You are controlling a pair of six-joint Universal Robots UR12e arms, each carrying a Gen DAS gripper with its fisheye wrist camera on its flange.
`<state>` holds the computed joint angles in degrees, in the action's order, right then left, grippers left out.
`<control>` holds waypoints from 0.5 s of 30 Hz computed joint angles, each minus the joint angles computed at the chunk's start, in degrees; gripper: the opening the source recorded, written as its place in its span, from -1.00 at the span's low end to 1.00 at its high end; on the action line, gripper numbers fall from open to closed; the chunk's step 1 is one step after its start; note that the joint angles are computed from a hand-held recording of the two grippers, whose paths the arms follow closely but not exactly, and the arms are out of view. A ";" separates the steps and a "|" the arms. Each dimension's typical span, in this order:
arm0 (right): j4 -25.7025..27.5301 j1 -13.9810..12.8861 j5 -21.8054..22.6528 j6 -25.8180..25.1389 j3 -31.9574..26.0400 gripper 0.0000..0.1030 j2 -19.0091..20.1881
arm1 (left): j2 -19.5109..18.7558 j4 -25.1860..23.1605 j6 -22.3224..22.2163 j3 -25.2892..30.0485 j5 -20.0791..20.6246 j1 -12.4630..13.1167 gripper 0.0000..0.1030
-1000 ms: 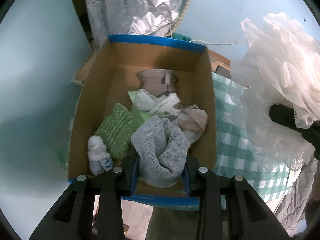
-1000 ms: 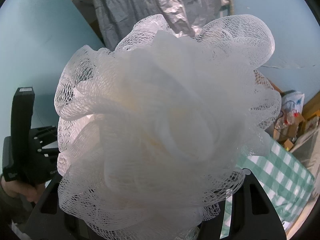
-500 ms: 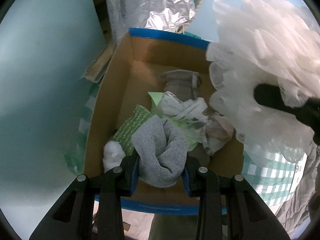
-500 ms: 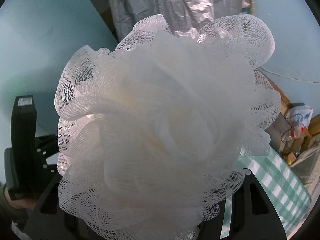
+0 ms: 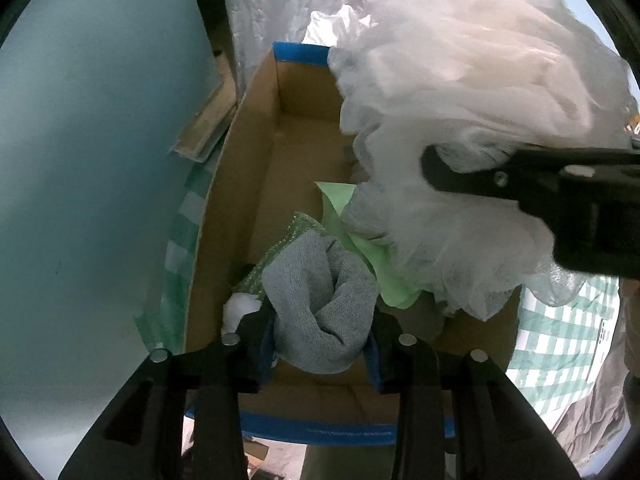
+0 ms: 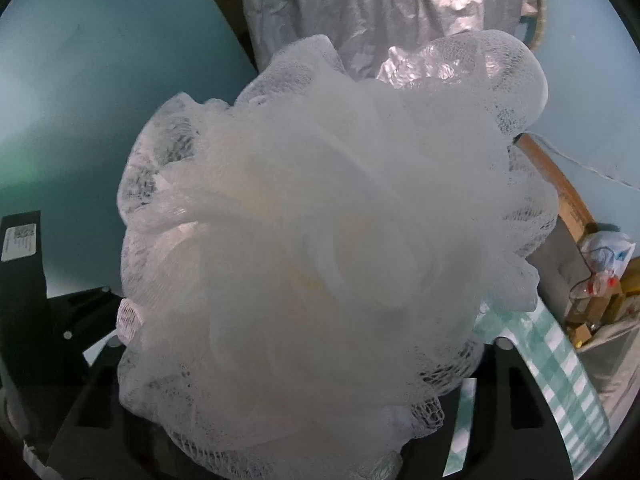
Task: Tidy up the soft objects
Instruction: 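Carry the grey sock and bath puff with both grippers over the box, then open both grippers to drop the sock and bath puff into the box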
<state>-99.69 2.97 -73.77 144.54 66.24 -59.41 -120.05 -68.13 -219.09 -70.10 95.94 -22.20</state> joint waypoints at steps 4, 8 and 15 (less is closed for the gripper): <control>-1.09 0.05 -0.46 0.99 0.95 0.64 -0.64 | 0.05 0.68 -0.33 -0.17 -0.62 0.17 -0.08; -1.70 0.36 -2.33 2.13 2.17 0.65 -1.55 | 0.22 0.51 -0.40 -0.12 -0.85 0.30 0.01; -3.59 1.03 -0.56 6.30 0.41 0.72 -0.33 | 1.49 1.69 0.07 -1.35 -1.09 0.48 0.02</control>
<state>-103.28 4.00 -74.33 150.84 66.65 -59.74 -118.56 -66.44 -219.02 -71.46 94.85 -21.73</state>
